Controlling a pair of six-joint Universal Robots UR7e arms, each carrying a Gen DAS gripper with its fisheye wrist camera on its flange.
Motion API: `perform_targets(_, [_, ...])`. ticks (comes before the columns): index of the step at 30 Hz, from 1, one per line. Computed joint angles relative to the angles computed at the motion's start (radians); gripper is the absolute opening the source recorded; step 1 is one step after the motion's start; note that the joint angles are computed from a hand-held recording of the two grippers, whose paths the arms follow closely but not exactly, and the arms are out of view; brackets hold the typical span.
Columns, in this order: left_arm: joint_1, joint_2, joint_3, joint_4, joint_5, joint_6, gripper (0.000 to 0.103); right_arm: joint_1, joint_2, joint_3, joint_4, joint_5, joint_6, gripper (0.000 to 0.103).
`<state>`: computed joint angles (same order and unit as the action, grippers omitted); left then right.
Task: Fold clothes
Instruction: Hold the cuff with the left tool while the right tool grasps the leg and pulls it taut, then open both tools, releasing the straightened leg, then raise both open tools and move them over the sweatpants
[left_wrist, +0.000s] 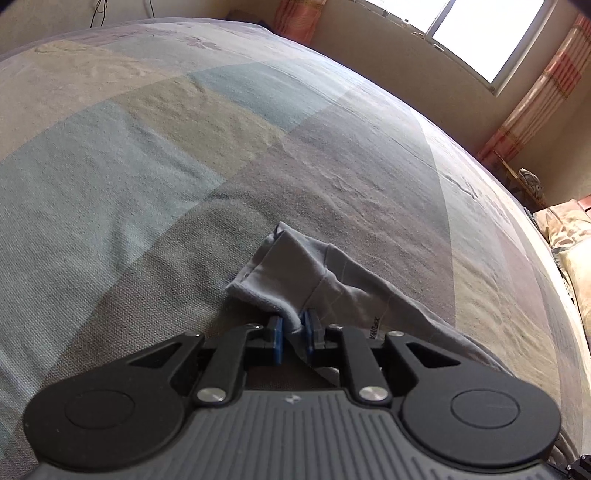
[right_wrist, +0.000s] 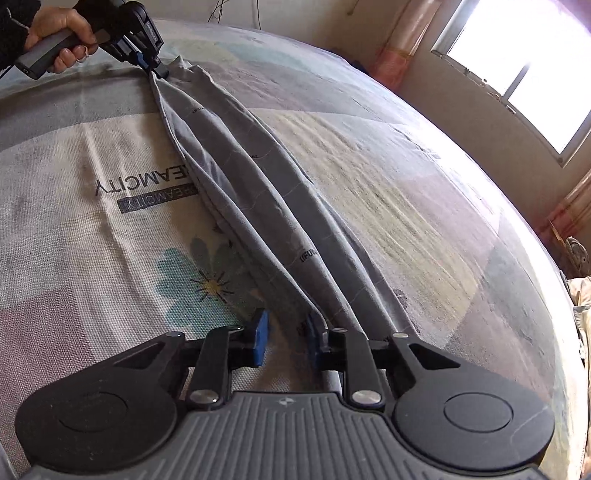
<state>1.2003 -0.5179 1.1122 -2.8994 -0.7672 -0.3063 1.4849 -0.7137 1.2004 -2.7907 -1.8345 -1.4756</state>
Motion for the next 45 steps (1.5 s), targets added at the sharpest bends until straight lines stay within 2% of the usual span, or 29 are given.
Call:
perform_targets(3, [0.005, -0.017, 0.011, 0.011, -0.028, -0.047, 0.011, 0.010, -0.007, 0.032, -0.049, -0.031, -0.058, 0.006])
perform_targets(6, [0.007, -0.036, 0.026, 0.011, -0.057, -0.065, 0.010, 0.017, -0.056, 0.081, 0.005, -0.014, -0.038, 0.006])
perform_targets(10, [0.003, -0.058, 0.048, -0.027, -0.071, -0.038, 0.010, 0.023, -0.129, 0.134, 0.119, 0.020, 0.014, 0.006])
perform_targets(16, [0.020, -0.049, 0.031, 0.029, -0.052, -0.092, 0.010, 0.010, -0.148, 0.074, 0.342, 0.066, 0.179, 0.006])
perform_targets(22, [0.026, -0.038, 0.025, -0.004, -0.054, -0.072, 0.010, 0.000, -0.146, 0.060, 0.425, 0.079, 0.237, 0.007])
perform_targets(27, [0.017, -0.055, 0.044, 0.008, -0.030, -0.040, 0.018, -0.010, -0.199, 0.106, 0.410, 0.120, 0.275, 0.011])
perform_targets(29, [0.011, -0.072, 0.064, 0.002, -0.003, -0.025, 0.033, -0.021, -0.234, 0.135, 0.339, 0.128, 0.299, 0.011])
perform_targets(30, [0.005, -0.079, 0.068, 0.011, 0.035, -0.020, 0.035, -0.027, -0.250, 0.148, 0.300, 0.130, 0.312, 0.012])
perform_targets(32, [-0.009, -0.091, 0.079, 0.029, 0.124, -0.010, 0.035, -0.043, -0.270, 0.158, 0.211, 0.083, 0.347, 0.013])
perform_targets(35, [-0.030, -0.113, 0.105, 0.057, 0.157, 0.004, 0.035, -0.070, -0.277, 0.149, 0.112, -0.009, 0.396, 0.013])
perform_targets(37, [-0.055, -0.105, 0.105, 0.074, 0.144, 0.071, 0.039, -0.094, -0.276, 0.134, 0.099, -0.042, 0.441, 0.013])
perform_targets(39, [-0.081, -0.084, 0.097, 0.098, 0.113, 0.132, 0.041, -0.114, -0.281, 0.126, 0.119, -0.036, 0.497, 0.013])
perform_targets(41, [-0.109, -0.055, 0.078, 0.123, 0.073, 0.183, 0.043, -0.119, -0.304, 0.158, 0.127, -0.011, 0.514, 0.013])
perform_targets(43, [-0.131, -0.019, 0.050, 0.162, 0.009, 0.212, 0.044, -0.112, -0.343, 0.231, 0.113, 0.030, 0.459, 0.014])
perform_targets(45, [-0.149, 0.020, 0.013, 0.201, -0.073, 0.240, 0.045, -0.102, -0.376, 0.298, 0.109, 0.069, 0.396, 0.022])
